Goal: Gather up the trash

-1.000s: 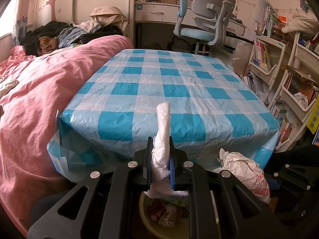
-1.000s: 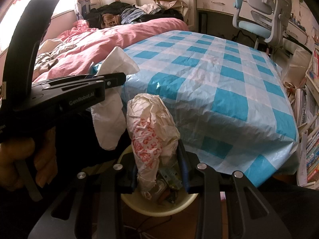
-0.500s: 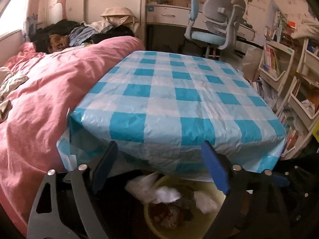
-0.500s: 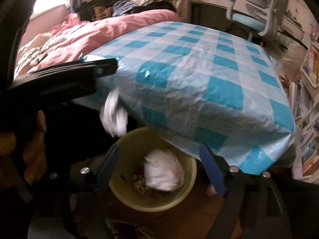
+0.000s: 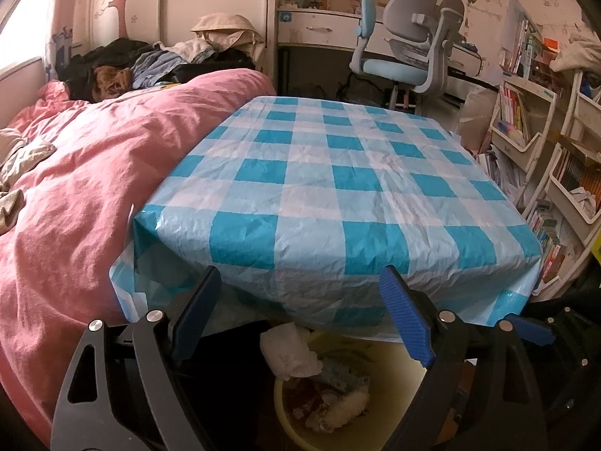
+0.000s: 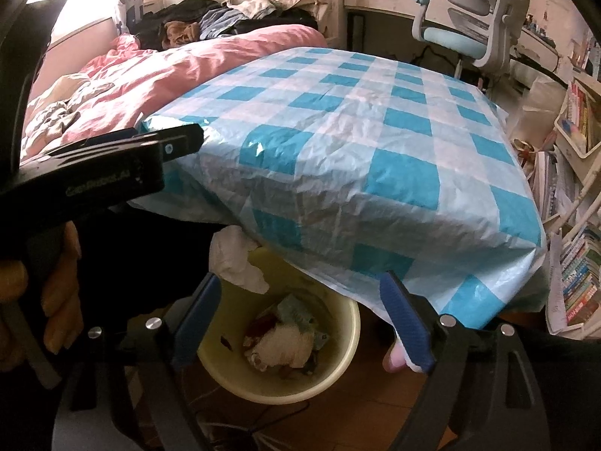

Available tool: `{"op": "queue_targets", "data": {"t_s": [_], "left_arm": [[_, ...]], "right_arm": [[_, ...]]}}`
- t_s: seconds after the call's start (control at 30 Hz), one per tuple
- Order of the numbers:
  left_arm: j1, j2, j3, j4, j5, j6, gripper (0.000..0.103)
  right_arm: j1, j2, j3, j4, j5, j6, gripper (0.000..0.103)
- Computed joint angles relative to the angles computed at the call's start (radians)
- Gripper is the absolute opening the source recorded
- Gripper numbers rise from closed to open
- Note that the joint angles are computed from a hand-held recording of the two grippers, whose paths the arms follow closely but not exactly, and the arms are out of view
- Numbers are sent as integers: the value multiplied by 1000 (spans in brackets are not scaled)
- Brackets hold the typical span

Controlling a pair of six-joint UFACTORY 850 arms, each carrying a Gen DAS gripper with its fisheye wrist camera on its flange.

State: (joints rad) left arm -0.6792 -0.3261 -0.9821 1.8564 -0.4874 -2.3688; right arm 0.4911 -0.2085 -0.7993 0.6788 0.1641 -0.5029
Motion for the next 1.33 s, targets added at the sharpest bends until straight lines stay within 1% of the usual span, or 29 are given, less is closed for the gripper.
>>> {"op": "queue_targets", "data": {"t_s": [0.03,0.1,0.13,0.23,0.27,0.33,0.4,0.47,0.5,0.57,0.6,0.67,0.7,0.73,0.77,0.8,1.0,1.17,1.33], "left_arm": [[-2,-14,-29,-16,2,21,83],[1,5,-12,1,-9,7,83],[-1,2,-28,-17,-13,26,85],[-4,31,-16,-49,-35,52,91],[-4,46,-9,-55,-31,58,93],[-13,58,-13,-86,-39,85,95],[-18,91,13,-96,-52,84,95],[-27,87,-16,-132,-53,110,96],[-29,109,1,-136,-53,104,96],[-37,113,-15,-163,-46,123,96],[-41,131,-6,-148,-40,113,96],[-54,149,5,-116,-53,87,96],[-67,170,23,-82,-74,57,96],[-78,172,22,-82,-93,68,96],[-94,171,16,-97,-126,102,96],[-117,175,18,-105,-180,139,96],[-177,188,4,-143,-278,224,96],[-190,198,-15,-226,-275,290,96],[-199,205,-18,-245,-273,313,96]], "right_arm": [[2,3,3,12,9,-10,83],[6,10,9,39,32,-34,84],[7,14,13,47,44,-41,84],[17,28,24,105,93,-93,86],[25,43,37,135,129,-118,87],[33,61,51,155,173,-129,89],[42,85,72,156,223,-122,90],[48,108,93,138,255,-99,91],[53,127,110,116,276,-74,91],[52,145,123,97,287,-57,92],[54,159,135,86,295,-47,92],[54,176,150,62,305,-24,92],[54,182,154,60,305,-21,92],[51,186,157,53,305,-12,93],[49,187,158,46,305,-2,93],[51,191,160,51,306,-4,93],[58,221,187,42,333,23,93],[62,241,207,42,356,36,94],[64,251,217,48,367,40,95]]}}
